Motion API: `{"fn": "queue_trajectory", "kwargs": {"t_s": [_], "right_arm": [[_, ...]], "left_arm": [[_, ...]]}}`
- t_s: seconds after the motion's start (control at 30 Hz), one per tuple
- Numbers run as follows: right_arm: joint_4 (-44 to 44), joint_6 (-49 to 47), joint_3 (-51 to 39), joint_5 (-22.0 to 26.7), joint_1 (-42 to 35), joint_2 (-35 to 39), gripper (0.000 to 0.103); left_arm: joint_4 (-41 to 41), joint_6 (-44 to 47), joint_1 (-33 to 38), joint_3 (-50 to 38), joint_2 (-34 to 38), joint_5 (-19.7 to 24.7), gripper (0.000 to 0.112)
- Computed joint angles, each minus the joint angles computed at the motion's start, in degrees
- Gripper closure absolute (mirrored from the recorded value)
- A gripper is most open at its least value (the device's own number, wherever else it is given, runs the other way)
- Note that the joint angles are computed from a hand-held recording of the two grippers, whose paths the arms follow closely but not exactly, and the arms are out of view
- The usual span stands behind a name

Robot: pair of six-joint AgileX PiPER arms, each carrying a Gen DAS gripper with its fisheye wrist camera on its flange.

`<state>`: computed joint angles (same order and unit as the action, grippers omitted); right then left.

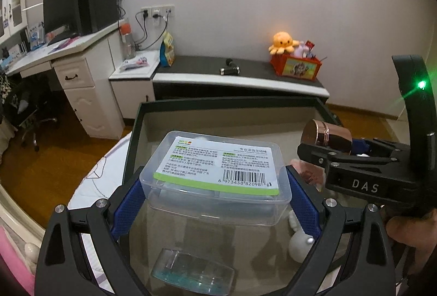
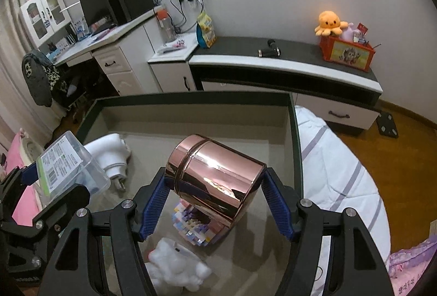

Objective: Organize rigid objects
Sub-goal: 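Lower both items into the pink box and open both tools, then withdraw both tools from the box back over the table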

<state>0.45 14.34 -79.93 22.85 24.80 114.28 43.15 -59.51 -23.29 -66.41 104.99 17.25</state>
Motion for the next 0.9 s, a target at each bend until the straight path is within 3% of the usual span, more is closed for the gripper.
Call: {"fn": "queue_trajectory", "kwargs": {"t_s": [0.07, 0.13, 0.2, 0.27, 0.3, 0.43, 0.6, 0.9], "right_arm": [[0.73, -0.92, -0.77, 0.95, -0.01, 0.69, 0.033], [1.74, -2.10, -0.50, 0.81, 0.05, 0.59, 0.020], [0.77, -1.32, -0.66, 0.91, 0.10, 0.45, 0.020], [0.28, -0.29, -0.22, 1.13, 0.36, -0.20, 0.012], [1.15, -0.49, 0.72, 0.55, 0.27, -0.97, 0.001], [0.73, 2.55, 4.71, -2.74, 0.45, -4.61, 0.000], [-8.09, 13.29, 11.47, -5.89, 2.81, -11.45, 0.000], [-40.65, 50.64, 26.50, -6.18, 11.56, -26.65, 0.000]], "left_arm": [[-1.70, 1.59, 0.07, -0.75, 0.65, 0.68, 0.016], [-1.74, 1.43, 0.09, -0.30, 0.24, 1.17, 0.015], [2.61, -2.97, -0.42, 1.02, -1.09, 1.41, 0.011], [9.06, -9.48, -1.10, 2.94, -3.05, 1.93, 0.009], [10.41, -10.84, -1.25, 3.68, -3.80, 2.13, 0.009], [17.44, -18.33, -1.91, 7.68, -8.18, 2.67, 0.009], [22.55, -25.39, -3.02, 12.95, -14.44, 3.44, 0.009], [25.34, -31.67, -11.47, 20.71, -25.02, 12.14, 0.009]]}}
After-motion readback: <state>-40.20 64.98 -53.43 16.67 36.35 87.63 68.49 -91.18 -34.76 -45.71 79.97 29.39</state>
